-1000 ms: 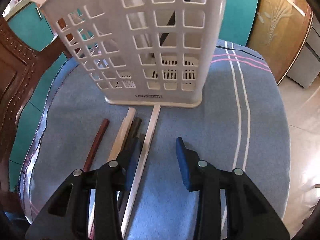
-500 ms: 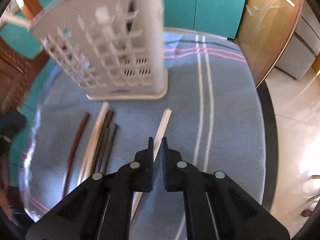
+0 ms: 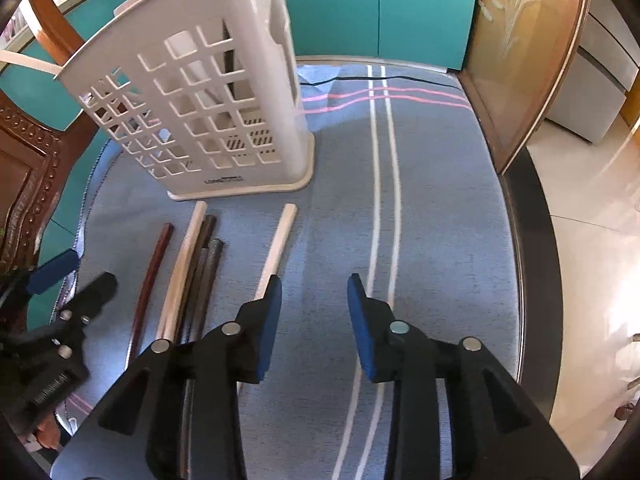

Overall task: Organize utensils
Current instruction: 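Move both open tools back down to the remaining chopsticks on the cloth, then grasp a dark red chopstick with the left tool while the right tool grasps a light one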

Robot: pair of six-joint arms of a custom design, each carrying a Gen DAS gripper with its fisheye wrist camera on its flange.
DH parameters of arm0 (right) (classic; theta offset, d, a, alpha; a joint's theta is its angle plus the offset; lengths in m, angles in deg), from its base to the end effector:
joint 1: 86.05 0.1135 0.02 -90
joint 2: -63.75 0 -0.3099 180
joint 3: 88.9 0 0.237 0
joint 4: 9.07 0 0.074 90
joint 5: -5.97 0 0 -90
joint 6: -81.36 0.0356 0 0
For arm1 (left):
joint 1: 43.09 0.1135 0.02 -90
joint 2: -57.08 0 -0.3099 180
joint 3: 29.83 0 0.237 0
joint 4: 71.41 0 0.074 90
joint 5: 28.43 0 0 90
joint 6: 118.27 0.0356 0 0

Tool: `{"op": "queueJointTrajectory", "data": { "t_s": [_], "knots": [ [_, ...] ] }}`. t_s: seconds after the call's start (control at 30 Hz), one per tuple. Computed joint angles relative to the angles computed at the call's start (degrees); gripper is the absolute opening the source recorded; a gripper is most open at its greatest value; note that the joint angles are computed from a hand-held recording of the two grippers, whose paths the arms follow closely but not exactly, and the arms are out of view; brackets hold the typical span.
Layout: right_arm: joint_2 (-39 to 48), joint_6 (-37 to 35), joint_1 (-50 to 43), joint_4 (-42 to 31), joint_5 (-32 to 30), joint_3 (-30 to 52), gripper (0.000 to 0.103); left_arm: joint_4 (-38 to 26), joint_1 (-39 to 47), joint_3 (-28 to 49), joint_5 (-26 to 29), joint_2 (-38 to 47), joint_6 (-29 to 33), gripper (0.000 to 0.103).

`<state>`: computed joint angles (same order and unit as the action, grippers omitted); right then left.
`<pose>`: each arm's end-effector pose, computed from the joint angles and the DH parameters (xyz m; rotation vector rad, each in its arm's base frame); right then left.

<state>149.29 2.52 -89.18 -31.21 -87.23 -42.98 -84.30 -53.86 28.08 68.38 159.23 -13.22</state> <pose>0.2301 -0.0106 0.1748 0.3113 2.6330 0.1206 0.3080 -0.0629 0.1593 0.6161 2.4867 -0.1241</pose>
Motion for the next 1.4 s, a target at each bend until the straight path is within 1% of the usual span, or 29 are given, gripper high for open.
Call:
{"op": "queueJointTrajectory", "data": {
  "t_s": [0.1,0.23,0.43,0.47,0.5,0.53,0.57,0.73,0.8,0.87,0.97,1.03,1.1,1.13,1.2,1.23,1.3,1.4],
  "knots": [
    [-0.1,1.1,2.1,0.7,0.3,-0.3,0.04,0.4,-0.4,-0.2,-0.3,0.2,0.1,0.066],
    [2.2,1.9,4.7,2.1,1.9,-0.6,0.04,0.8,-0.6,0.0,-0.9,0.9,0.0,0.068],
    [4.1,2.5,9.0,1.7,5.5,-0.7,0.04,0.6,-0.7,0.3,-1.4,1.4,0.3,0.072],
    [4.1,2.7,9.8,1.6,6.2,-0.8,0.038,0.4,-0.7,0.4,-1.4,1.5,0.3,0.072],
    [4.5,2.1,9.7,1.7,6.1,-0.6,0.028,0.4,-0.7,0.4,-1.4,1.6,0.4,0.072],
    [4.7,1.7,9.6,1.4,5.8,-0.3,0.022,0.3,-0.6,0.3,-1.4,1.5,0.5,0.073],
    [4.8,1.8,9.7,1.0,5.8,-0.1,0.013,0.4,-0.7,0.3,-1.5,1.7,0.6,0.073],
    [3.1,2.0,9.9,-0.8,8.7,-0.7,0.01,0.3,-0.8,0.0,-1.8,1.7,1.0,0.075],
    [2.9,0.7,7.8,-0.9,8.0,-0.7,0.01,0.5,-0.8,-0.1,-1.9,2.0,1.2,0.076],
    [2.0,-0.7,5.5,-0.5,5.9,-1.2,0.01,0.4,-1.1,0.0,-2.3,2.5,1.3,0.076],
    [0.5,-1.0,4.4,-0.3,5.1,-1.7,0.012,0.4,-1.3,0.1,-2.6,3.4,1.4,0.076],
    [0.0,-0.9,3.9,-0.7,5.0,-1.5,0.016,0.5,-1.6,0.2,-2.7,4.1,1.4,0.076],
    [0.0,-0.7,3.5,-0.9,5.0,-1.4,0.024,0.5,-2.0,0.4,-3.1,5.0,1.3,0.076],
    [0.3,-1.2,2.9,-0.9,4.8,-1.3,0.025,0.7,-2.1,0.3,-3.4,5.3,1.3,0.076],
    [1.7,-2.2,1.6,-0.8,4.3,-0.2,0.03,1.1,-2.3,0.6,-4.6,6.5,0.8,0.074],
    [2.0,-2.1,1.8,-0.7,4.5,-0.1,0.032,1.2,-2.3,0.8,-4.8,7.0,0.7,0.071],
    [2.6,-3.1,0.7,-0.7,4.1,0.5,0.037,1.2,-2.0,1.2,-4.5,7.7,0.0,0.07],
    [3.0,-3.3,0.8,-0.2,4.3,0.4,0.039,1.4,-2.2,1.2,-4.7,7.7,0.1,0.068]
  ]
}}
